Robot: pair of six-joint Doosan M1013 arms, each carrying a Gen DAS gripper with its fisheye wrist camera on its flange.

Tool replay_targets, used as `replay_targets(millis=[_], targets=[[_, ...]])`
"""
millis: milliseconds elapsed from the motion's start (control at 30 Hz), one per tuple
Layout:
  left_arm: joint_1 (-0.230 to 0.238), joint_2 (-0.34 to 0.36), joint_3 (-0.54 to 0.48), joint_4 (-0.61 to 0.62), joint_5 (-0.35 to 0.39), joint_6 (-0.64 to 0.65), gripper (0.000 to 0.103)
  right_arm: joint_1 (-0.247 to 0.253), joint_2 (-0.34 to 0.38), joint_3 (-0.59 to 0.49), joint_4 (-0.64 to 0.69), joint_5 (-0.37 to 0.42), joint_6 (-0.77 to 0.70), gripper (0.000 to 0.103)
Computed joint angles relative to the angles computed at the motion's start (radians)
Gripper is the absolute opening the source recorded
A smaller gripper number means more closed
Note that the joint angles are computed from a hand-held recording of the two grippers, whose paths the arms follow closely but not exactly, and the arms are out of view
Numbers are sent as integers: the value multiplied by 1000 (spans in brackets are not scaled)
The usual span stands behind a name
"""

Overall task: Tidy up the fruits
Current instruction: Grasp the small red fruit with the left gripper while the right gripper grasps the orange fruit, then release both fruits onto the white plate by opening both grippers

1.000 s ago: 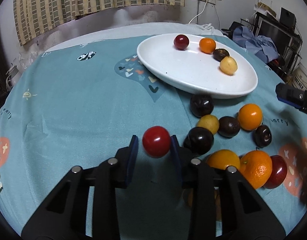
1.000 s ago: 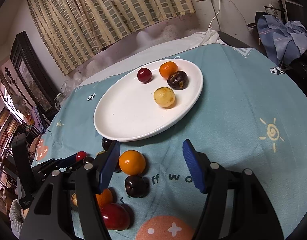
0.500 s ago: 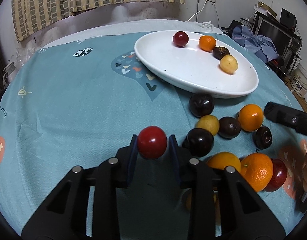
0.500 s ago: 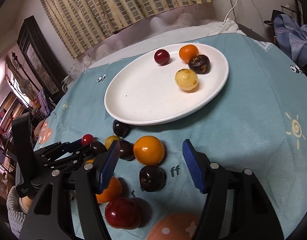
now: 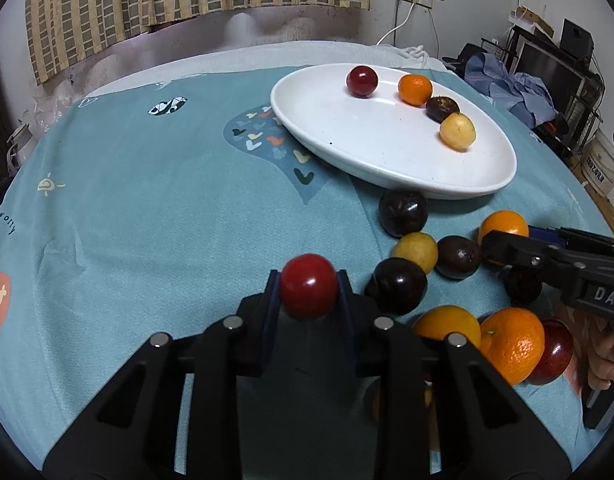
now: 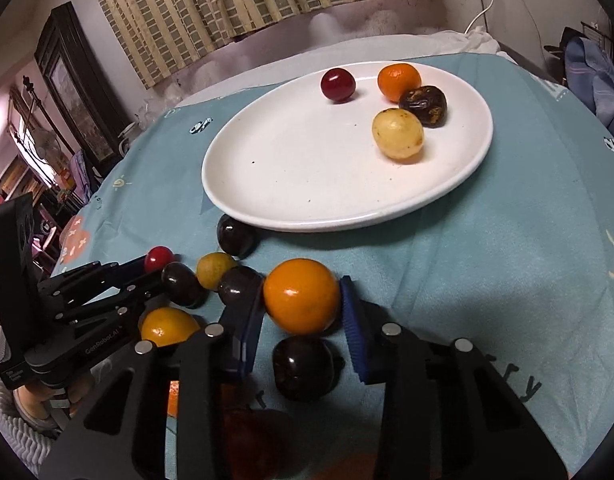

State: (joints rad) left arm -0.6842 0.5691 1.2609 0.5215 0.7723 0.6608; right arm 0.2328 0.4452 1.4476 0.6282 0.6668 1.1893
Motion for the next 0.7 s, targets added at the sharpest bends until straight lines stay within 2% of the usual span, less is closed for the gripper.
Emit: replay_targets(millis=[167, 333, 433, 600, 700], targets=[[0, -20, 19, 44, -26, -63, 27, -23, -43, 41, 139, -53, -113, 37], [-6, -35, 14, 84, -62, -95, 27, -32, -66, 58, 155, -134, -112, 37], [-2, -11, -46, 69, -51, -67, 27, -29, -55, 39, 108, -157, -67, 37], [7, 62, -188, 15, -2, 23, 28, -22, -6, -32, 62, -131, -32, 38], [15, 117, -274, -26, 45, 76, 30, -19, 14, -52, 58, -145, -60, 42]])
